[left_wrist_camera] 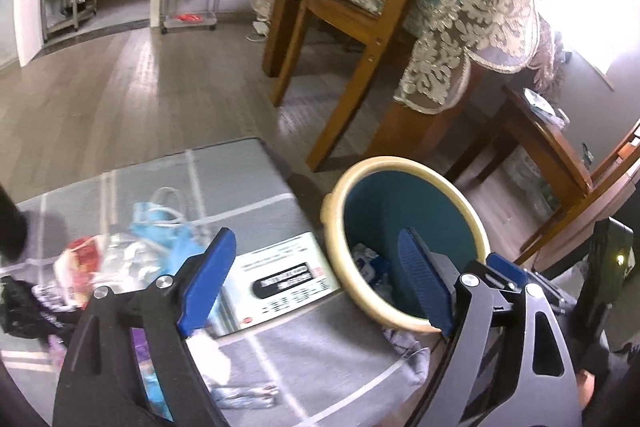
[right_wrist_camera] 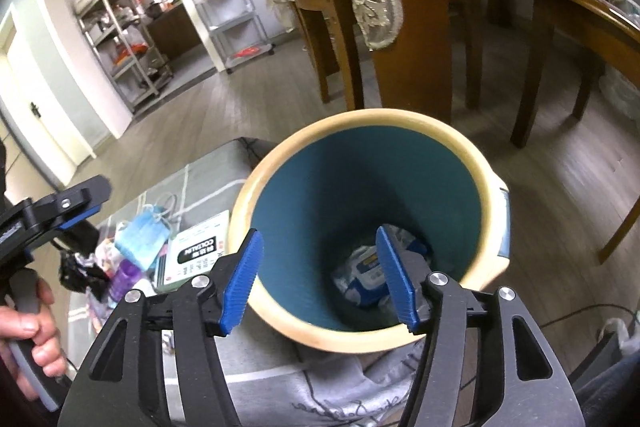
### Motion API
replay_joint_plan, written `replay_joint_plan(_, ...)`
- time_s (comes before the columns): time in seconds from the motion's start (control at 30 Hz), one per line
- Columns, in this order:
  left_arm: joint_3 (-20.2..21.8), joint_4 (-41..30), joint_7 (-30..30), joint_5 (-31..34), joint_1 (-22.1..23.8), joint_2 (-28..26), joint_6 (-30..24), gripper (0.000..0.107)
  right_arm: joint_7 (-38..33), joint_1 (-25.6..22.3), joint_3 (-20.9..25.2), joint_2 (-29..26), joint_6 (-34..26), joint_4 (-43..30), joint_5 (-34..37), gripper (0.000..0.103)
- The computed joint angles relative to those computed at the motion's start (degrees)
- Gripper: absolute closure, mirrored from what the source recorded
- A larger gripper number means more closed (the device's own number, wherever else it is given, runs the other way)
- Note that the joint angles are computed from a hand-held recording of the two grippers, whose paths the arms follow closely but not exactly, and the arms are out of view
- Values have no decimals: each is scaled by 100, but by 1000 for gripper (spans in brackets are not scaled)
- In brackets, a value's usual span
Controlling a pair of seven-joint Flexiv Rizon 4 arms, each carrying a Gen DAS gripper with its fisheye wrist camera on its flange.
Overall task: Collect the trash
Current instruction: 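Carry both bags over the teal bin and open both grippers to drop them, then move both grippers back over the trash pile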
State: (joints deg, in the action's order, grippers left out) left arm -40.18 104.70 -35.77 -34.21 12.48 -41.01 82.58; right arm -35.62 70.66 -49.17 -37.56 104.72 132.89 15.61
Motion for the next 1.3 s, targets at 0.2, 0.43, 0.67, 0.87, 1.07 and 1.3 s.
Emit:
replay_joint_plan(0.2,-250,327,94,85,572,117,320,23,-80,23,19,-39,-53,-98,-110,37)
replay_joint_plan(0.43,-297,562,-204,468,1175,151,572,22,-221,-84,170,-20,-35,-184,-213,35)
replay_joint_plan(0.67,-147,576,-698,800,1532,86,639,21,-387,-131,271,-17,-23,-279,-255,34)
replay_joint_plan(0.87,330,383,-1114,876,1361,-1,576,21,-628,-180,449,-9,6,-411,-370,34)
replay_joint_plan(1.07,619,224,-1382,953,1278,-152,568,21,-794,-183,600,-43,-96,-584,-470,34)
replay_joint_plan(1.3,1254,-350,-1635,890,726,-378,292,21,-864,-275,773,-79,-156,-737,-665,34)
